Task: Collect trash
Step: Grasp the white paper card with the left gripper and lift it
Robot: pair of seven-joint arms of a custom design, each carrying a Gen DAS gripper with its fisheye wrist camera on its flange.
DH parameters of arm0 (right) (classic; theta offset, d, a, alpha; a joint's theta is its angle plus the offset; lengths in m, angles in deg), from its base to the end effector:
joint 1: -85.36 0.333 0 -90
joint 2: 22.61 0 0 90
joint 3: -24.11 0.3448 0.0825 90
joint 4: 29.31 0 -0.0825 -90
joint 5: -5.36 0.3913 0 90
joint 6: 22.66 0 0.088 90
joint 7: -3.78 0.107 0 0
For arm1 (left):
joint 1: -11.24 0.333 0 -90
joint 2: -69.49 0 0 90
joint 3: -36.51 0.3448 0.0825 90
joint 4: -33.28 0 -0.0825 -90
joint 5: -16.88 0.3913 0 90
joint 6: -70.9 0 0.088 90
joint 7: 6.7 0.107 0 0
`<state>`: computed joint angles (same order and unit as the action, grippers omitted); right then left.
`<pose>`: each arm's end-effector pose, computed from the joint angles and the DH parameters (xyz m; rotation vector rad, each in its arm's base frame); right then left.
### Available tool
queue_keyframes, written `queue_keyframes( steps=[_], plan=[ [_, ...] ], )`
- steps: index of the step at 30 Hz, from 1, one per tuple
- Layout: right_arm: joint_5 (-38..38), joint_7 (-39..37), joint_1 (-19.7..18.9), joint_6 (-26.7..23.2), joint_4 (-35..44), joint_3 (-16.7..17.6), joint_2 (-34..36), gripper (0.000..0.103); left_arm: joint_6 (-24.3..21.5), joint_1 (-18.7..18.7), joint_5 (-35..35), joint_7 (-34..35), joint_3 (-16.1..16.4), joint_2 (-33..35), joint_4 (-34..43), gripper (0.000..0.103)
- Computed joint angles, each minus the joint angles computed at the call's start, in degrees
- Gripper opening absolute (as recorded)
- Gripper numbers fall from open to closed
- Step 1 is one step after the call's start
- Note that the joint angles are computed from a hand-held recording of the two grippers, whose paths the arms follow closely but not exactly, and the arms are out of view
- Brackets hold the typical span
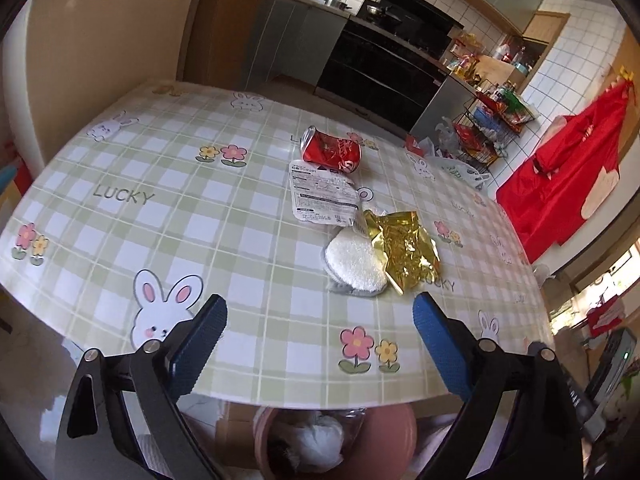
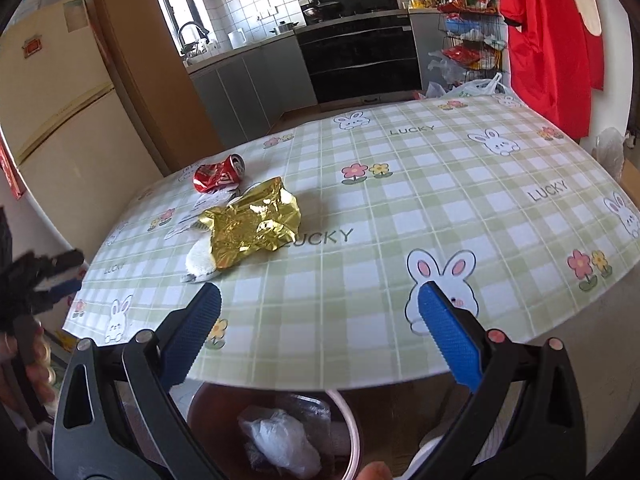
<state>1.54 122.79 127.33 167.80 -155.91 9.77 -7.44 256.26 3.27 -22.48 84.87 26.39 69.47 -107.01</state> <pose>0.5372 0.2990 0.3875 -1.7048 1.5657 -0.3903 0.5105 -0.1016 0.4023 -2.2117 1.5216 -1.0099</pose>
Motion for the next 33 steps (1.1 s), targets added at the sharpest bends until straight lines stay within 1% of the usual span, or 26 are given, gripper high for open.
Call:
queue_keyframes(
  steps=[1, 2, 3, 4, 5, 6, 7, 8, 10, 11, 13, 14, 16, 17, 18, 19, 21, 23, 24, 25, 27, 28, 29, 30, 31, 33],
  plan=[
    [-0.1, 0.1, -1.0, -0.2, 1.0, 0.9, 0.8, 0.097, -1.6, 1.3, -7.1, 6.0, -1.2, 2.4, 3.7, 0.085],
    [-0.9, 0.5, -4.0, -0.4, 2.3, 3.7, 1.8, 0.097, -2.5, 1.7, -10.2, 8.5, -1.3, 4.4, 6.3, 0.084],
    [-1.8, 0.8, -7.0, -0.6, 3.1, 6.5, 2.5, 0.097, -3.2, 4.1, -11.5, 9.7, -3.1, 6.8, 9.0, 0.082],
    [-2.8, 1.0, -10.1, -1.3, 4.4, 9.4, 3.3, 0.097, -3.5, 5.0, -11.6, 9.7, -3.7, 8.8, 11.2, 0.079],
    [-3.7, 1.2, -12.0, -2.0, 5.4, 11.1, 4.0, 0.097, -4.2, 5.3, -10.5, 8.3, -3.3, 10.8, 13.2, 0.077],
    [-4.5, 1.5, -12.7, -2.3, 6.2, 11.7, 4.5, 0.097, -4.9, 7.2, -11.4, 8.9, -4.9, 12.7, 15.5, 0.077],
    [-5.2, 1.8, -13.1, -2.6, 7.1, 11.8, 5.2, 0.097, -5.6, 9.7, -13.7, 10.5, -7.2, 14.8, 17.9, 0.076],
    [-5.9, 2.0, -14.0, -3.0, 8.2, 12.5, 5.9, 0.097, -6.3, 10.5, -13.7, 10.0, -7.6, 16.5, 19.7, 0.076],
    [-7.3, 1.8, -18.2, -3.6, 9.9, 16.5, 7.2, 0.097, -6.8, 12.5, -14.8, 10.0, -9.2, 20.0, 23.3, 0.076],
    [-7.8, 1.7, -19.8, -4.1, 10.9, 18.1, 7.8, 0.097, -7.1, 12.7, -14.6, 9.0, -9.1, 21.2, 24.4, 0.076],
    [-8.7, 1.7, -21.1, -5.2, 12.5, 19.1, 8.9, 0.097, -7.1, 15.7, -17.1, 9.4, -11.8, 24.4, 27.3, 0.075],
    [-9.0, 1.8, -21.0, -5.8, 13.3, 19.0, 9.5, 0.097, -7.6, 16.7, -17.8, 9.2, -12.6, 25.7, 28.6, 0.070],
    [-9.4, 1.5, -22.4, -6.5, 14.3, 20.4, 10.3, 0.097, -8.4, 18.9, -19.9, 9.6, -14.4, 28.2, 30.8, 0.064],
    [-9.5, 1.2, -23.4, -6.9, 14.9, 21.6, 10.8, 0.097, -8.7, 19.5, -20.7, 9.8, -14.9, 29.1, 31.6, 0.062],
    [-9.6, 1.3, -23.3, -7.0, 15.1, 21.5, 11.1, 0.097, -9.0, 20.0, -21.2, 10.1, -15.2, 30.0, 32.4, 0.061],
    [-9.7, 0.9, -24.1, -7.1, 15.6, 22.4, 11.5, 0.097, -9.3, 20.3, -21.6, 10.8, -15.6, 30.7, 33.1, 0.059],
    [-9.9, 0.3, -24.8, -7.7, 16.4, 23.2, 12.2, 0.097, -10.2, 21.2, -22.4, 12.6, -16.5, 32.0, 34.5, 0.056],
    [-9.8, -0.1, -25.2, -8.4, 17.2, 23.7, 12.8, 0.097, -10.0, 22.4, -24.7, 15.8, -18.3, 33.4, 35.6, 0.054],
    [-9.6, -0.4, -25.7, -8.7, 17.5, 24.2, 13.0, 0.097, -9.9, 22.4, -25.3, 16.9, -18.5, 33.7, 36.1, 0.053],
    [-9.5, -0.8, -26.1, -8.9, 17.7, 24.7, 13.3, 0.097, -10.1, 21.5, -24.7, 16.7, -17.6, 33.7, 36.3, 0.052],
    [-9.1, -1.7, -27.1, -9.4, 18.1, 26.2, 13.5, 0.097, -10.9, 20.0, -23.4, 15.6, -15.9, 33.4, 36.1, 0.039],
    [-8.7, -2.7, -28.6, -9.5, 18.2, 28.0, 13.7, 0.097, -11.1, 19.5, -22.7, 15.2, -15.5, 33.6, 36.2, 0.032],
    [-8.2, -3.8, -30.3, -9.3, 18.2, 30.2, 14.0, 0.097, -9.8, 20.5, -24.5, 17.6, -17.1, 33.6, 35.9, 0.029],
    [-7.6, -5.0, -32.6, -9.1, 18.3, 33.0, 14.4, 0.097, -8.0, 22.4, -27.1, 21.5, -19.9, 33.7, 35.6, 0.022],
    [-7.1, -5.9, -33.8, -9.3, 18.6, 34.7, 14.9, 0.097, -7.0, 23.7, -28.9, 24.5, -21.7, 33.6, 35.4, 0.017],
    [-6.2, -8.1, -36.6, -9.6, 19.2, 38.6, 16.1, 0.097, -6.3, 23.0, -29.4, 25.7, -21.2, 31.7, 33.8, 0.016]
  ],
)
